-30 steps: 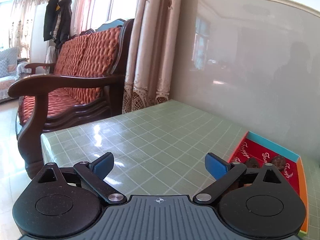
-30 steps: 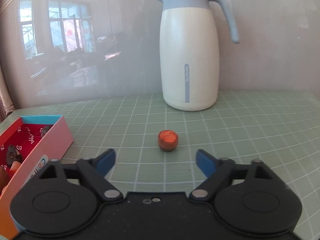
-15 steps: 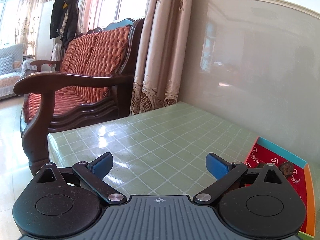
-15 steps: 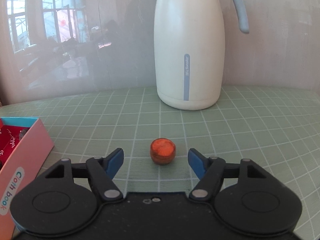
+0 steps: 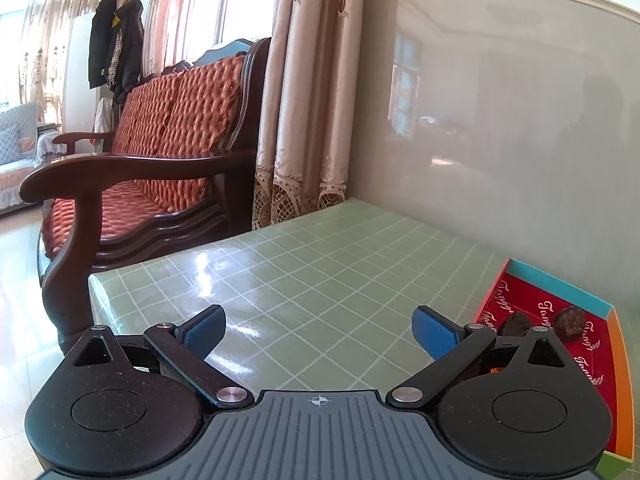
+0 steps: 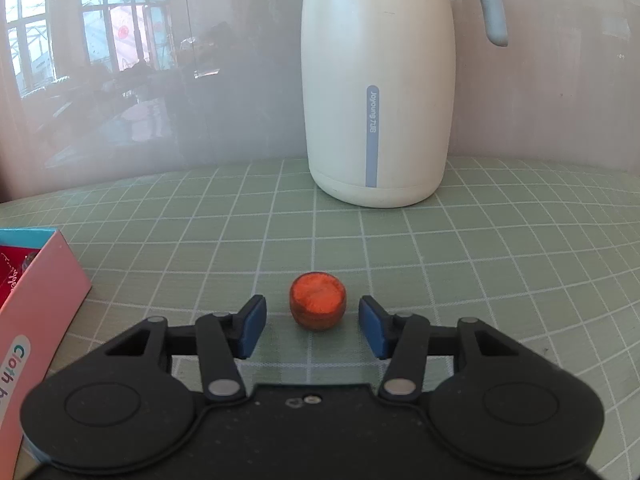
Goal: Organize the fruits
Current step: 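Reach the right gripper to the small carrot piece and close on it, then carry the carrot piece in the right gripper into the red box and release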
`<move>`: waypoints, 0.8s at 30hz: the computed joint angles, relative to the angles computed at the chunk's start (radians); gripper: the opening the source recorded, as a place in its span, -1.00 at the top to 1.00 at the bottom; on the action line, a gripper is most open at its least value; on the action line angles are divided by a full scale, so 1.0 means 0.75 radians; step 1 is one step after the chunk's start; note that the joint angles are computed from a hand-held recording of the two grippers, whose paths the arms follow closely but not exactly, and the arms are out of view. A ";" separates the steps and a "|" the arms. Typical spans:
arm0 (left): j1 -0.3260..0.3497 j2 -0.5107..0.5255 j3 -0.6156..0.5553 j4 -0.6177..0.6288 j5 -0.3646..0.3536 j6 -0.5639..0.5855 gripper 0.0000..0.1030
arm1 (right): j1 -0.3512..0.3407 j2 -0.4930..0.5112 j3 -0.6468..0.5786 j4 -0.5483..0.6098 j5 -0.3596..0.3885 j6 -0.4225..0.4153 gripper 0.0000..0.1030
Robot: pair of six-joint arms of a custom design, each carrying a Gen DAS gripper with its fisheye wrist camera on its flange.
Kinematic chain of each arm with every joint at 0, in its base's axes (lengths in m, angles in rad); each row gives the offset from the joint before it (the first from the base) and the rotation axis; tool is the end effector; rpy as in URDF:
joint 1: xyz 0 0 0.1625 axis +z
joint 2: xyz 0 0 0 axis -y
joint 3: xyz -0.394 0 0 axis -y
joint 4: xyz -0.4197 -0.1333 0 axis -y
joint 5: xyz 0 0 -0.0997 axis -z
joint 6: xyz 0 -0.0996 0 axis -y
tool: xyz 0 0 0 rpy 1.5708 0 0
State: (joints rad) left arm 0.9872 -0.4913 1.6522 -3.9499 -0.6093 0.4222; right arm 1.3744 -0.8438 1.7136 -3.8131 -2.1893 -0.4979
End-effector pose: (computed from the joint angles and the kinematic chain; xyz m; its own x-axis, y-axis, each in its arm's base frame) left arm -0.1526 -0.6213 0.0373 -0.7445 -0.1801 -0.6429 0.5430 0.3968 -0.7400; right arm -0.0492 -0.6344 0.2179 -0.6230 0.5372 0.5686 -0.2949 0.5119 -0.8068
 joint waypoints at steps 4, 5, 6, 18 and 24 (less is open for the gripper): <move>-0.001 0.003 -0.005 0.009 0.007 0.000 -0.92 | 0.000 0.006 -0.006 -0.010 0.000 -0.012 0.39; -0.002 0.003 -0.005 0.010 0.009 0.000 -0.92 | 0.000 0.006 -0.008 -0.009 0.002 -0.012 0.43; -0.002 0.003 -0.006 0.008 0.009 0.002 -0.92 | 0.000 0.008 -0.010 -0.008 0.002 -0.019 0.43; -0.011 0.011 -0.006 0.008 0.008 0.003 -0.92 | 0.003 -0.023 0.041 -0.002 0.072 -0.014 0.44; -0.015 0.009 -0.002 -0.002 0.007 0.001 -0.92 | 0.005 -0.060 0.101 -0.012 0.125 -0.006 0.44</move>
